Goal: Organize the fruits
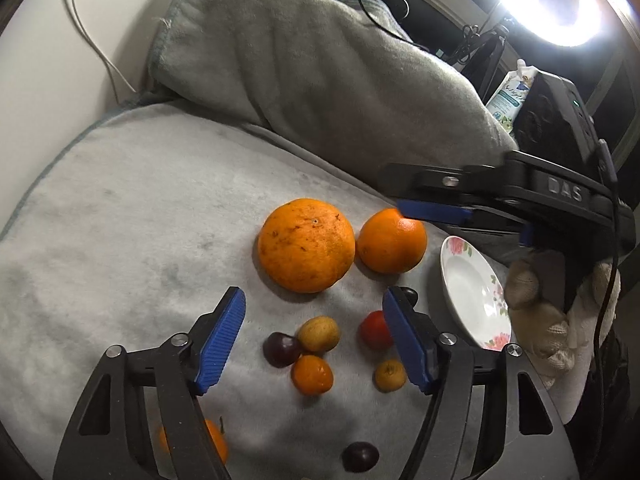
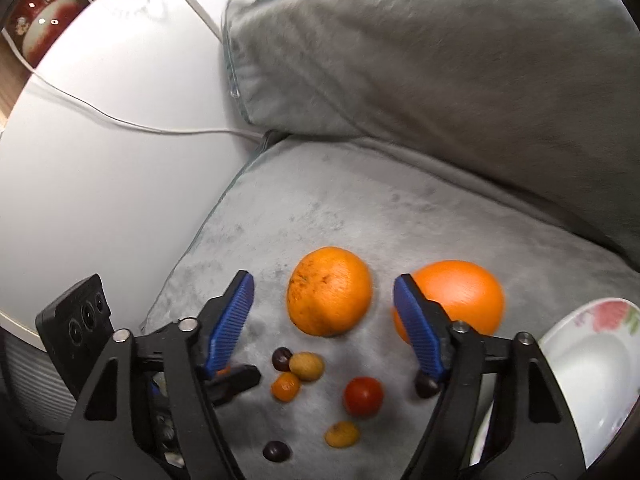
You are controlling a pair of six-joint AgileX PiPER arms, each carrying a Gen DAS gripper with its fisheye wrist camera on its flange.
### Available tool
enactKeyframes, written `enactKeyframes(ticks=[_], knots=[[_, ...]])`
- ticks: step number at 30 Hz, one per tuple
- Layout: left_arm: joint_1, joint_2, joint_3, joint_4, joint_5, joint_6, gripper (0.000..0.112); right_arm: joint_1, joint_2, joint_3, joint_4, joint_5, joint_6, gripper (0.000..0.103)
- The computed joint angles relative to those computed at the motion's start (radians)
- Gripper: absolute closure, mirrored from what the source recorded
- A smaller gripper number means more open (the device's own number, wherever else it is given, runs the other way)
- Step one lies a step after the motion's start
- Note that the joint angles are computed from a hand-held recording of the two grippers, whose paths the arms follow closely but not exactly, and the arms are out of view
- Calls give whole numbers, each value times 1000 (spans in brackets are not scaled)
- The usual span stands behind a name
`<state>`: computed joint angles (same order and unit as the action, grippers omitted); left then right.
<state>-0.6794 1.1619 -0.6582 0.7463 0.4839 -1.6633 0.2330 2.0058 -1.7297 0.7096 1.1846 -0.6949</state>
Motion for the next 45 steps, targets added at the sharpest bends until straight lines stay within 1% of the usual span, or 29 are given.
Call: enactKeyframes(ticks=[1,4,12,14,15,18,20,23,24,26,28,30,32,35,37,38,40,45], knots=[[11,8,-1,-12,-12,13,43,10,20,-24,-9,11,15,34],[45,37,-13,-53,-45,59,46,42,62,-75,-48,20,53,34],[129,62,-4,-161,-124,170,47,98,131,-155,-130,27,100,34],[150,72,-5,-196,-144,206,48,112,133,-155,-158,14,104,34],[157,97,-13,-194,-162,206,49,118,131,-152,-169,7,101,34],[171,118,-20,-223,-181,241,50,131,131,-157,-191,4,102,34],[193,134,-16,-250,-207,280,53,146,136,-166,-220,-4,113,34],[205,143,-15,-274,-220,299,58,161,141,-173,-246,-10,119,34],[216,147,-12,-295,-233,319,59,166,141,-174,-255,-10,121,34],[243,165,-11,-381,-259,408,63,178,143,-179,-285,-12,127,35],[267,176,-9,-479,-289,515,63,197,136,-163,-324,-29,128,37],[281,188,-13,-520,-302,568,64,210,126,-141,-343,-48,120,38],[277,219,-29,-451,-311,501,64,213,123,-135,-350,-54,124,38],[269,222,-35,-407,-302,456,65,208,121,-131,-343,-55,125,39],[246,211,-29,-317,-287,357,65,207,119,-133,-344,-56,125,40],[245,213,-31,-303,-285,345,65,208,119,-135,-346,-57,123,40],[212,182,-23,-245,-252,268,65,217,108,-121,-360,-68,130,40],[171,149,-16,-159,-210,163,65,224,67,-59,-357,-108,120,41]])
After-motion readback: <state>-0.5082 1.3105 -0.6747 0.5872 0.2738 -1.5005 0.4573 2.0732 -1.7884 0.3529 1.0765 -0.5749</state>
